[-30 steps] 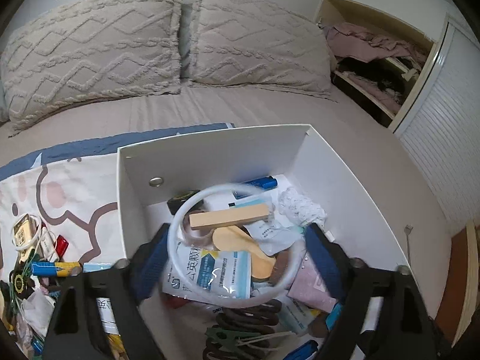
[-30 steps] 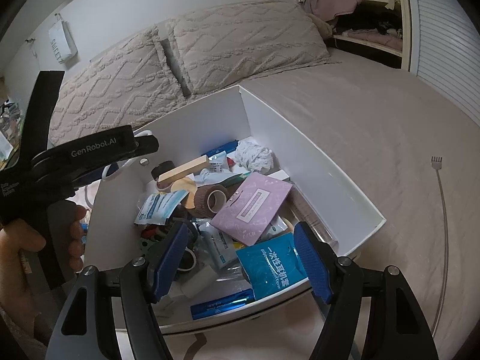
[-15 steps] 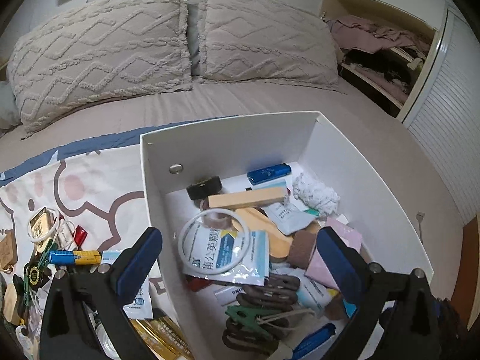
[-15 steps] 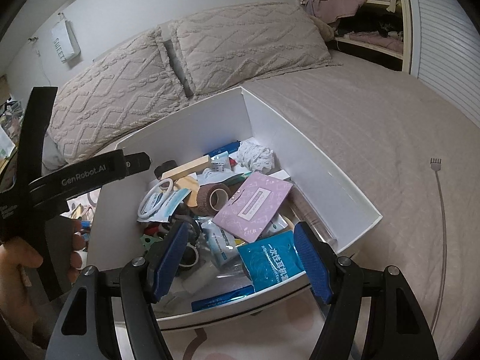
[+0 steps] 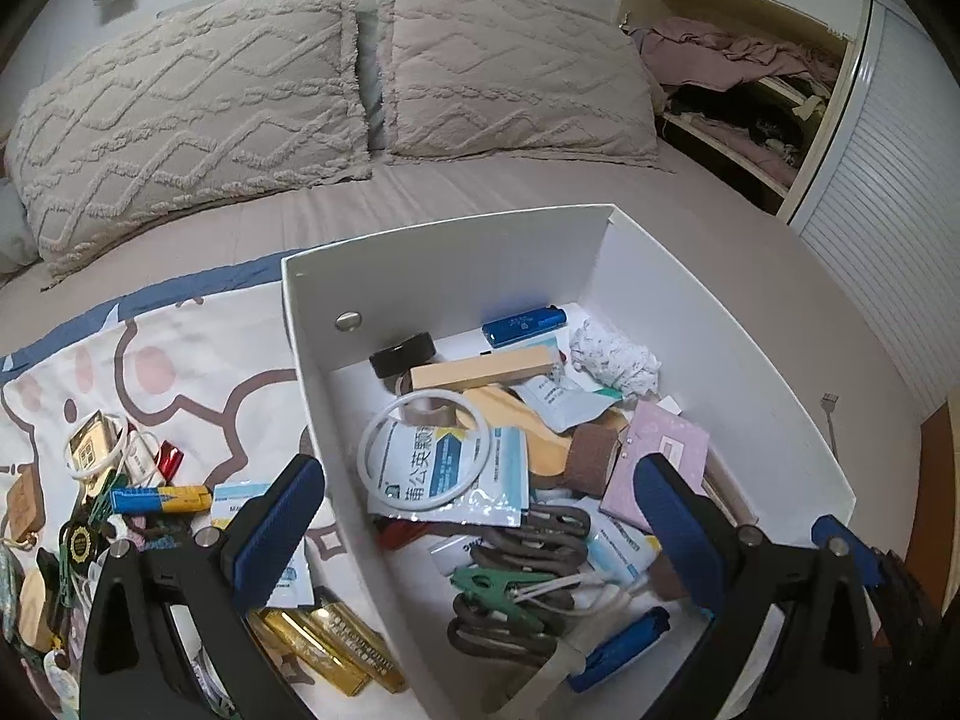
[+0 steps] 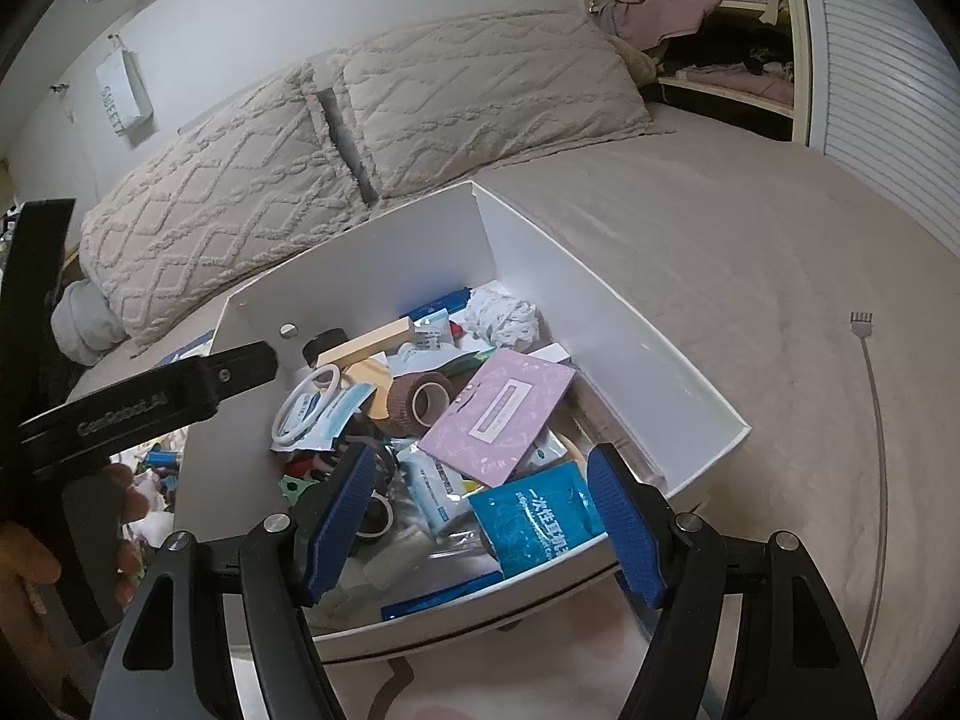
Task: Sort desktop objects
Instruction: 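Withdraw both open tools from the white box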
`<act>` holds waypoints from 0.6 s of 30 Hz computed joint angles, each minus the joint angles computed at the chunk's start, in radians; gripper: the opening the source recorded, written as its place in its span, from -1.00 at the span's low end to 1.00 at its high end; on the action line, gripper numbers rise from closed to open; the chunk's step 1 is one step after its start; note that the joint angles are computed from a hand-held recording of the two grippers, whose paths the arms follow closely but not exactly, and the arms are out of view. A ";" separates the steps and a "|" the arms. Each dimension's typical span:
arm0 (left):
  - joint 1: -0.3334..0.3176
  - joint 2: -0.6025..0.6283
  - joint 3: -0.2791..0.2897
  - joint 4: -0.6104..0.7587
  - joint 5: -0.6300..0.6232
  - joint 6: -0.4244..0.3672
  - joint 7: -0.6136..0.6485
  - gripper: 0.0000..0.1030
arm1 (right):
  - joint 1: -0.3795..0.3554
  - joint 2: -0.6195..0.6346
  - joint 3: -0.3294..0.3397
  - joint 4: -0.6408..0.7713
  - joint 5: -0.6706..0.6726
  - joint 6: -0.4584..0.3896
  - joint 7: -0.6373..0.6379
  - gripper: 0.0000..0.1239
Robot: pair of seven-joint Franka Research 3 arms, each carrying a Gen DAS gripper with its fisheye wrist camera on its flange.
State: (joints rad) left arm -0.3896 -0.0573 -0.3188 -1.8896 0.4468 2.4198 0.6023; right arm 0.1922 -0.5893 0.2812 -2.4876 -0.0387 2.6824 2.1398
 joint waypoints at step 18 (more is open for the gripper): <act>0.023 -0.170 -0.023 -0.171 0.043 0.033 -0.004 1.00 | -0.076 -0.013 0.089 -0.008 -0.142 0.029 0.109 0.66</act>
State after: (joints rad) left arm -0.3669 -0.2277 -0.3420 -2.0608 0.4901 2.4532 0.5986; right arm 0.1164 -0.6026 0.3704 -2.4953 -0.1808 2.7117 2.2485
